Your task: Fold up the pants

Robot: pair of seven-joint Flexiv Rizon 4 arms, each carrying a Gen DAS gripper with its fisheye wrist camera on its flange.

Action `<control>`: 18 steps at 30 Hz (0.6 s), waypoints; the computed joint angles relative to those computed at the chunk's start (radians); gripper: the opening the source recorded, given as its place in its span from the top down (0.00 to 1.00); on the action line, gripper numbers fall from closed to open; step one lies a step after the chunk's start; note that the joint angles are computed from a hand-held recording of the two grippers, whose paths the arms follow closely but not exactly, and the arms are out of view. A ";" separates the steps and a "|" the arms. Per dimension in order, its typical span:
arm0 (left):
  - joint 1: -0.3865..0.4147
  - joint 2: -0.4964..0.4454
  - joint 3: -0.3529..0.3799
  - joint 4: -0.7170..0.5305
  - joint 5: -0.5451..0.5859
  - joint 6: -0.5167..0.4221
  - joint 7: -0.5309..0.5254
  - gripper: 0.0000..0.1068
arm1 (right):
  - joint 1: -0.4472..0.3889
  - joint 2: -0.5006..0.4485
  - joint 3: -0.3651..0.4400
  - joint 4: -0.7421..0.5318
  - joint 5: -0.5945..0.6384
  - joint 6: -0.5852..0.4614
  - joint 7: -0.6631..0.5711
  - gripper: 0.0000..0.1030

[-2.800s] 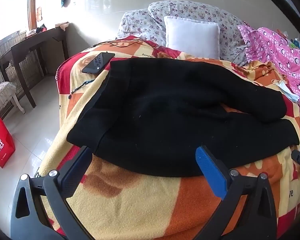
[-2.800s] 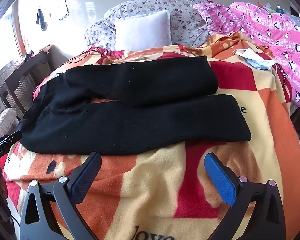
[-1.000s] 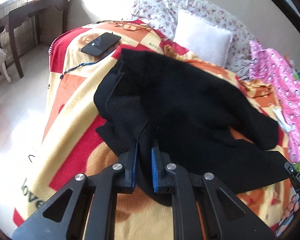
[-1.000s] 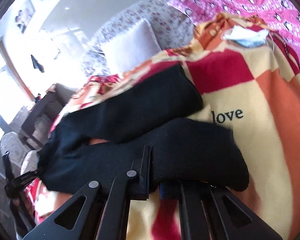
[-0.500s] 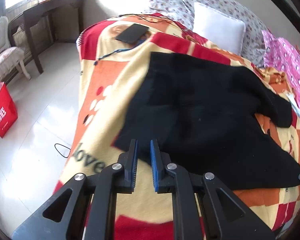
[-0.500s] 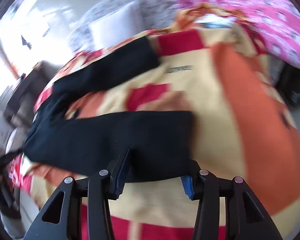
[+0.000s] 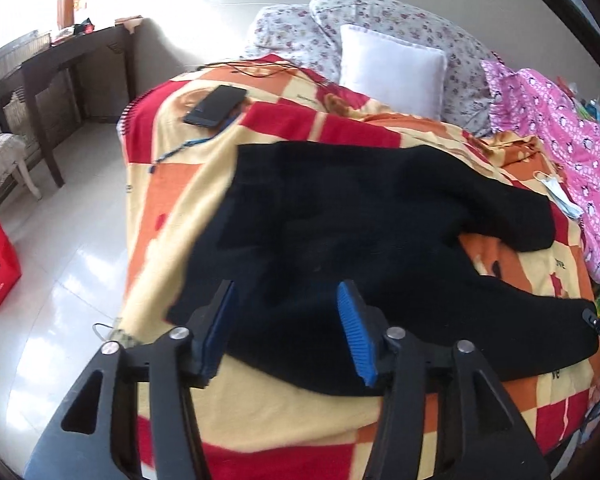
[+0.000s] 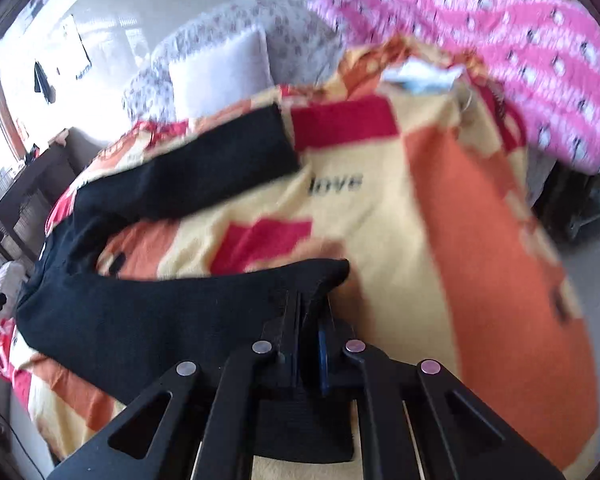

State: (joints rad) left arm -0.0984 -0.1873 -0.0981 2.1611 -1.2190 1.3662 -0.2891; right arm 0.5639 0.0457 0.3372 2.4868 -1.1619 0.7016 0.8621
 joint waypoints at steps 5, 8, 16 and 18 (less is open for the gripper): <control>-0.022 -0.095 -0.016 -0.022 0.089 0.065 -0.067 0.42 | -0.014 -0.045 -0.018 -0.011 0.107 0.046 -0.138 0.84; -0.009 -0.136 0.004 -0.046 0.231 0.045 -0.182 0.42 | 0.006 -0.019 0.001 -0.042 0.162 -0.058 -0.168 0.65; 0.089 -0.169 -0.077 -0.154 0.292 -0.006 -0.238 0.31 | -0.111 -0.192 -0.166 -0.318 -0.394 0.313 -0.326 0.27; 0.072 -0.215 -0.031 -0.213 0.401 -0.022 -0.359 0.31 | -0.117 -0.302 -0.195 -0.448 -0.423 0.382 -0.438 0.27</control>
